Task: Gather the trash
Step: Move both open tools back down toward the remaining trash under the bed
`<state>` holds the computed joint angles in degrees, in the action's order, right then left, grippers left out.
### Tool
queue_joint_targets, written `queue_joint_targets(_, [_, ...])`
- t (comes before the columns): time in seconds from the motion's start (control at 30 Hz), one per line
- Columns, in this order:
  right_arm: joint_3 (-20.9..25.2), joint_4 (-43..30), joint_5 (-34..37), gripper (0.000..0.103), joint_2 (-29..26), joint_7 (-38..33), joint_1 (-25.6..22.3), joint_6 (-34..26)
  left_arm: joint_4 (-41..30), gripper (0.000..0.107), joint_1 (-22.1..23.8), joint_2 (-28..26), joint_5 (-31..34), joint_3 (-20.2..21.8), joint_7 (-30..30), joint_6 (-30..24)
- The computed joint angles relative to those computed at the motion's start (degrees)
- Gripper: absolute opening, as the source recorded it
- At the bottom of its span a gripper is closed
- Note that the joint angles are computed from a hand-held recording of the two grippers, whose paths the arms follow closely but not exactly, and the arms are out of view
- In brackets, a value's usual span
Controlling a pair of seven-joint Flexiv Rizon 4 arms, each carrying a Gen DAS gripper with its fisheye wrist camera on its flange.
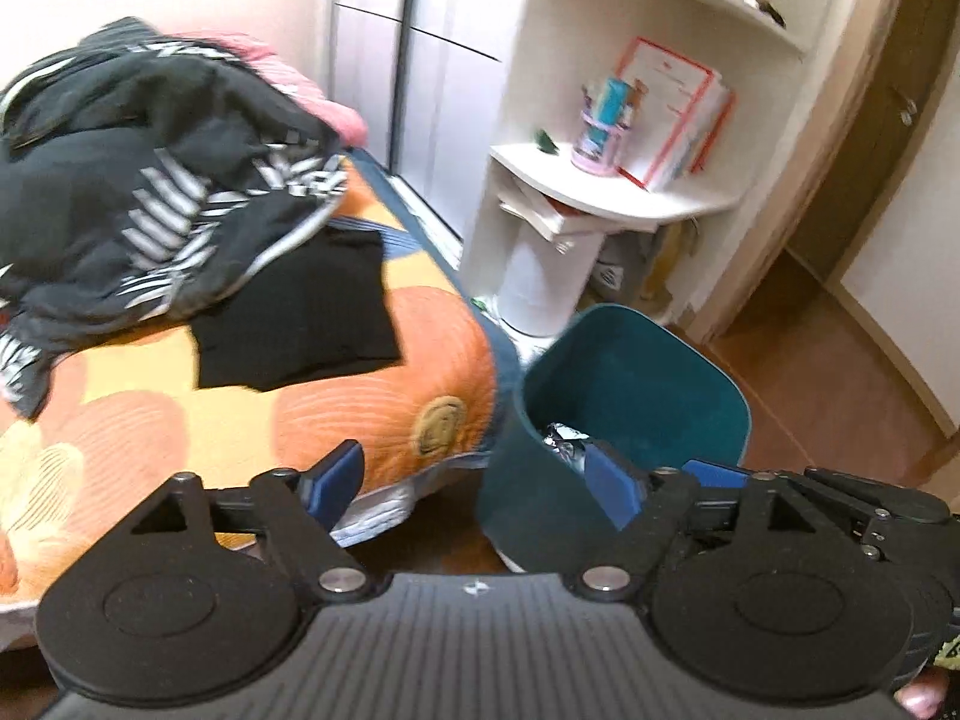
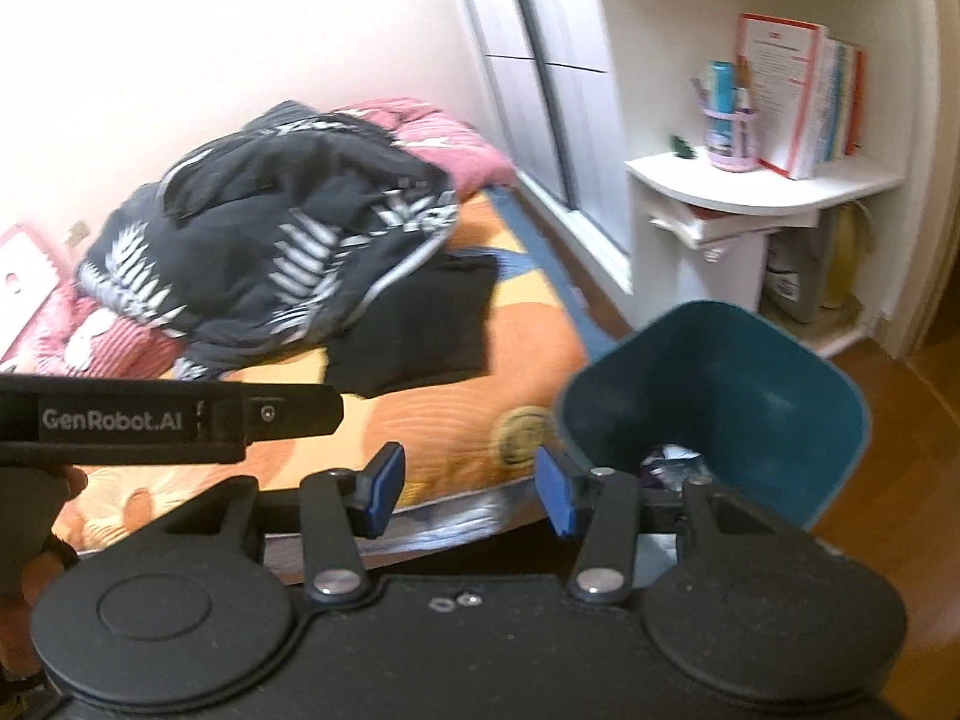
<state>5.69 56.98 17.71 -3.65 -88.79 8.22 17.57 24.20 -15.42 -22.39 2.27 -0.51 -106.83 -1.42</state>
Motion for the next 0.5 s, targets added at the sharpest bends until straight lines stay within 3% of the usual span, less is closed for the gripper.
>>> queue_joint_targets(0.27, [2.77, 3.83, -0.22, 0.049, 1.35, -0.4, 3.93, 1.5, 24.58, 0.085, 5.62, 15.52, -1.39, 1.13, -1.97, 7.63])
queue_joint_targets(0.4, [3.9, 7.62, -2.48, 0.049, 1.92, 0.13, 6.26, 2.23, 35.17, 0.098, 8.87, 21.38, -2.68, 1.76, -1.69, 9.89])
queue_joint_targets(0.5, [4.14, 9.39, -2.28, 0.049, 1.61, 0.69, 7.29, 0.29, 43.47, 0.098, 11.26, 25.4, -4.75, 2.74, -1.97, 11.76])
